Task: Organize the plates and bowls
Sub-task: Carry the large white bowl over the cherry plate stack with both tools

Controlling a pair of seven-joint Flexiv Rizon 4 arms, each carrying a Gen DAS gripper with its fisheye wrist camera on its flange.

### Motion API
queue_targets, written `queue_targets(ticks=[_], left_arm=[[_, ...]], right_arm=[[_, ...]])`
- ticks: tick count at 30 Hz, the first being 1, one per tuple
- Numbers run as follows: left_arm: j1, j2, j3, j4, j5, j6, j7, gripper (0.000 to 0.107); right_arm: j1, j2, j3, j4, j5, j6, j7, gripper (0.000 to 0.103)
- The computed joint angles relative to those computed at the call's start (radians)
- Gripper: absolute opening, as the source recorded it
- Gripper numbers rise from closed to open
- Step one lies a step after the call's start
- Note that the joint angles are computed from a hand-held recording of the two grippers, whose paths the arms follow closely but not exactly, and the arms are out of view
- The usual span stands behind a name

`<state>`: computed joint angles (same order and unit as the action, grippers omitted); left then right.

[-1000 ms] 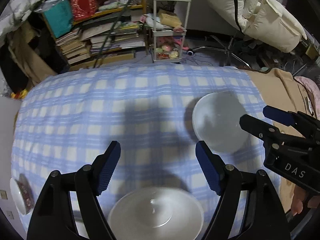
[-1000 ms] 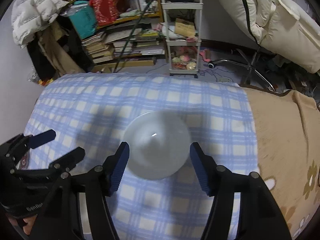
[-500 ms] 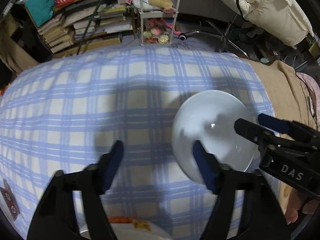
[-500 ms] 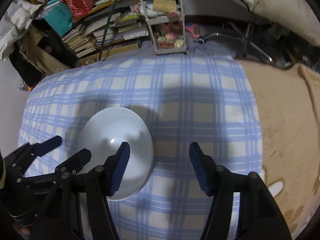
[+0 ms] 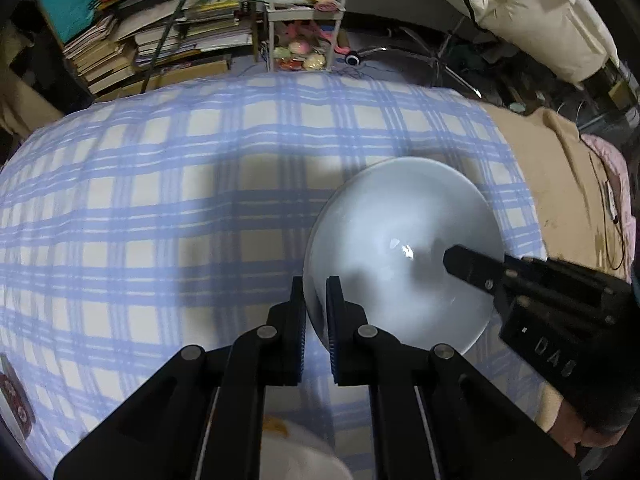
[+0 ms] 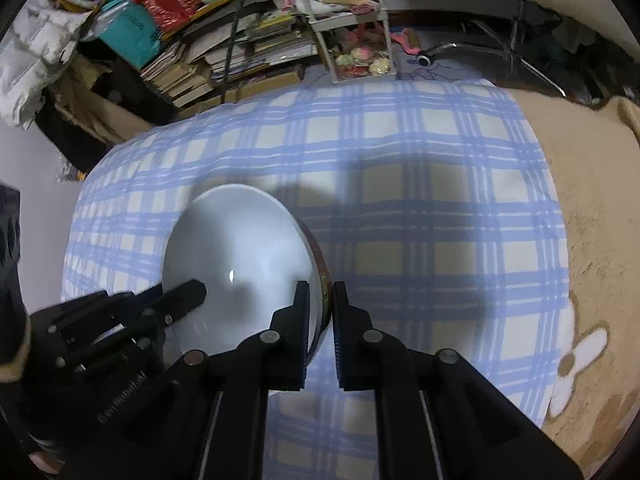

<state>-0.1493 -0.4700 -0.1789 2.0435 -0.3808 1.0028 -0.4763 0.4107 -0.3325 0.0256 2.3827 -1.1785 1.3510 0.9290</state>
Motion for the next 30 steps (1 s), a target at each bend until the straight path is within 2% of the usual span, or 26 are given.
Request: queue_targets(ticks=[7,12,17,21,25,30], left_arm=[[0.041,0.084,-0.002,0.027,-0.064,-0.007,0.066,0.01],[0.062,0.133,0.024,0.047,-0.105,-0.033,0.12,0.01],[0.088,0.181,0.058,0.092,-0.135,-0.035,0.209,0.01],[0.105,0.202,0.084,0.119,-0.155,-0.034,0.246,0.01],[0.122,0.214,0.104,0.132,-0.167,-0.04,0.263,0.01],[0.133,0.214,0.118,0.157,-0.157,-0.01,0.285,0.01]], right_arm=[[0.044,0.036,0.056,-0.056,0.12,-0.112,-0.091,0.012],[0.08,0.052,0.076,-0.096,0.146,-0.171,-0.101,0.012],[0.118,0.043,0.089,-0.141,0.137,-0.205,-0.065,0.012],[0.154,0.009,0.11,-0.196,0.187,-0.248,-0.109,0.012],[0.189,-0.018,0.098,-0.222,0.186,-0.244,-0.1,0.012],[0.223,-0.065,0.054,-0.231,0.074,-0.185,0.033,0.012]])
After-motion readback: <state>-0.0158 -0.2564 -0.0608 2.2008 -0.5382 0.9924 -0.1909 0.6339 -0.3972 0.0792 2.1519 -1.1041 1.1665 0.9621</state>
